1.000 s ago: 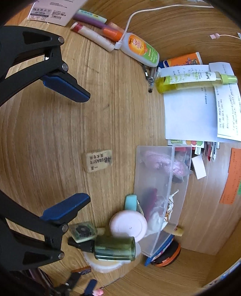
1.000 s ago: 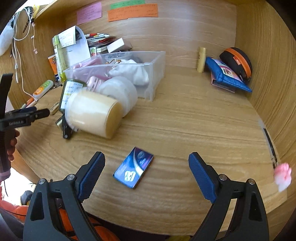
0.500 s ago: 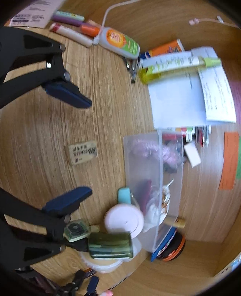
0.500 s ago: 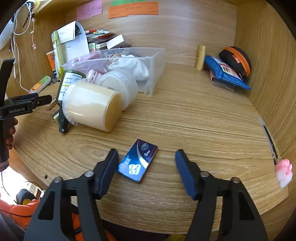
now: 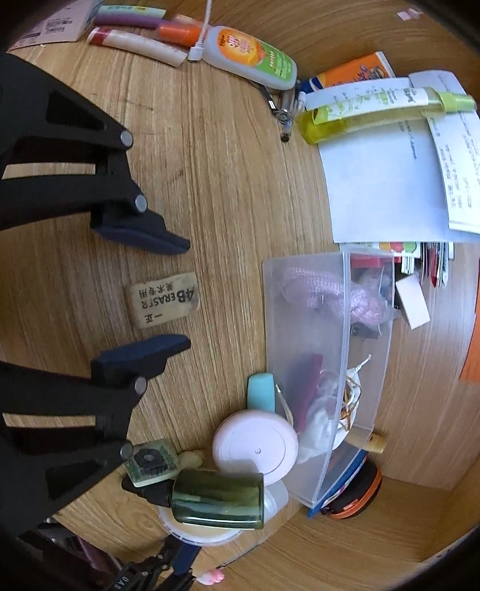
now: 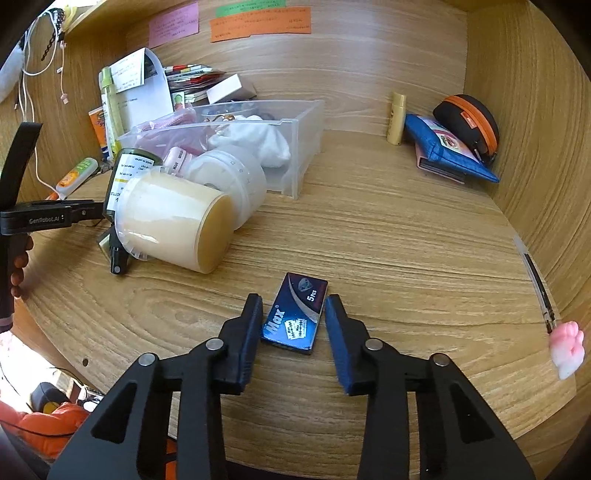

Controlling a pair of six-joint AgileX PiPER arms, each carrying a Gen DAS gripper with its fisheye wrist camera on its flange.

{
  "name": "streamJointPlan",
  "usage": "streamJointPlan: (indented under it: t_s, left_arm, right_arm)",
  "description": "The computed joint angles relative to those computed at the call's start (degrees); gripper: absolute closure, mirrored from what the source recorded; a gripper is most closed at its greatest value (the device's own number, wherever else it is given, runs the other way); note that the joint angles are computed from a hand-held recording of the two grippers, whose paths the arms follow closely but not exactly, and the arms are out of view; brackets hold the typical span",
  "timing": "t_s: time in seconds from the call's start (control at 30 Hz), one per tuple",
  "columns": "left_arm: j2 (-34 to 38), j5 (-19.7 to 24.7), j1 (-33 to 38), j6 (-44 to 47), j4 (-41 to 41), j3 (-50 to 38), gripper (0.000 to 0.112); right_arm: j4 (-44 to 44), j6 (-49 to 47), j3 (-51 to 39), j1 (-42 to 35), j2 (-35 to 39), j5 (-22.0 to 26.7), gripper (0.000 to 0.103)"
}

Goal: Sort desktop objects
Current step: 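Close the left tool on the eraser while the right tool closes on the blue pack, then carry the eraser into the clear box while the right tool drops the blue pack in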

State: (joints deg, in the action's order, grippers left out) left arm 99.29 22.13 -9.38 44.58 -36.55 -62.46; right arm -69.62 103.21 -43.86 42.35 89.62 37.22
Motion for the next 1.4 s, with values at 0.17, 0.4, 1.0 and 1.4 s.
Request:
streamJointPlan:
  t_s: [0.17, 0.4, 1.0, 1.4]
  left_arm:
    - [0.4, -3.0, -1.8, -2.9, 4.8, 0.3, 0.077]
    - [1.9, -1.5, -2.1, -6.5, 8.6, -2.5, 0.087]
    - [-3.1, -2.5, -0.9, 2.9, -3.9, 1.5, 0.089]
    - [-4.2, -1.1, -1.4, 9.9, -12.6, -4.1, 0.089]
  right_arm:
    - [2.1, -3.3, -0.3, -1.9, -0.6, -1.8, 0.078]
    - [3.8, -8.1, 0.1, -5.6, -1.7, -6.7, 0.079]
    - [7.7, -16.3, -2.5, -9.6, -6.8, -7.0, 0.079]
    - [7.9, -25.7, -12.2, -11.9, -5.6, -3.4, 0.079]
